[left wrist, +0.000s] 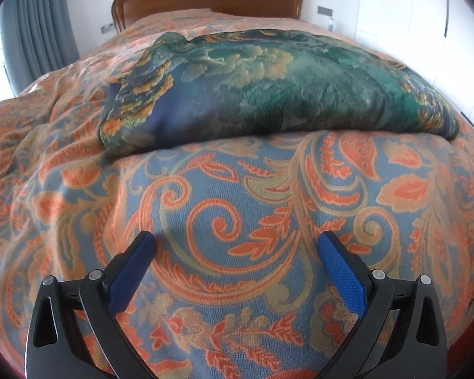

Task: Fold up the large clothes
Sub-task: 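Open both tools and withdraw them from the folded jacket bundle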

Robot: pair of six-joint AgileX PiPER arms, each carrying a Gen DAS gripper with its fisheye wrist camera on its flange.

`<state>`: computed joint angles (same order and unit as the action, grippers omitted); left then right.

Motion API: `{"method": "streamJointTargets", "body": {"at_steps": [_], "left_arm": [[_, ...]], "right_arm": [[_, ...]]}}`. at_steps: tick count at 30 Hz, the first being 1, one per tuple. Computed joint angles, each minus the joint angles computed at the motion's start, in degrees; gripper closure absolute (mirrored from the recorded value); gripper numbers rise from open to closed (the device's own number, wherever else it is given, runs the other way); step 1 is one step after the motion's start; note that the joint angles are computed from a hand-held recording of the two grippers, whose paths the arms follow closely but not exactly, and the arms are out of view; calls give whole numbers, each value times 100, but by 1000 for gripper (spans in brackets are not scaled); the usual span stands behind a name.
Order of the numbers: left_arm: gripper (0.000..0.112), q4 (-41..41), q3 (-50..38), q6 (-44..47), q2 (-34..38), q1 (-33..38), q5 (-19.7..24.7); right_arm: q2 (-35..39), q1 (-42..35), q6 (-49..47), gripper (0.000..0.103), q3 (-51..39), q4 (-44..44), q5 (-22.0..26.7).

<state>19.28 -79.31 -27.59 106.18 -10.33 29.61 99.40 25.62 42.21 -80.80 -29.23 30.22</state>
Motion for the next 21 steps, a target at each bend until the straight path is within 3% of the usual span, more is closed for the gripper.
{"method": "streamJointTargets", "body": {"at_steps": [14,21], "left_arm": [[10,-333,-214,283,230,38,287],[10,331,-239,-233,268,-173,422]], "right_arm": [[53,76,354,25,148,-117,-35],[57,41,320,25,199,-27,-73]]}}
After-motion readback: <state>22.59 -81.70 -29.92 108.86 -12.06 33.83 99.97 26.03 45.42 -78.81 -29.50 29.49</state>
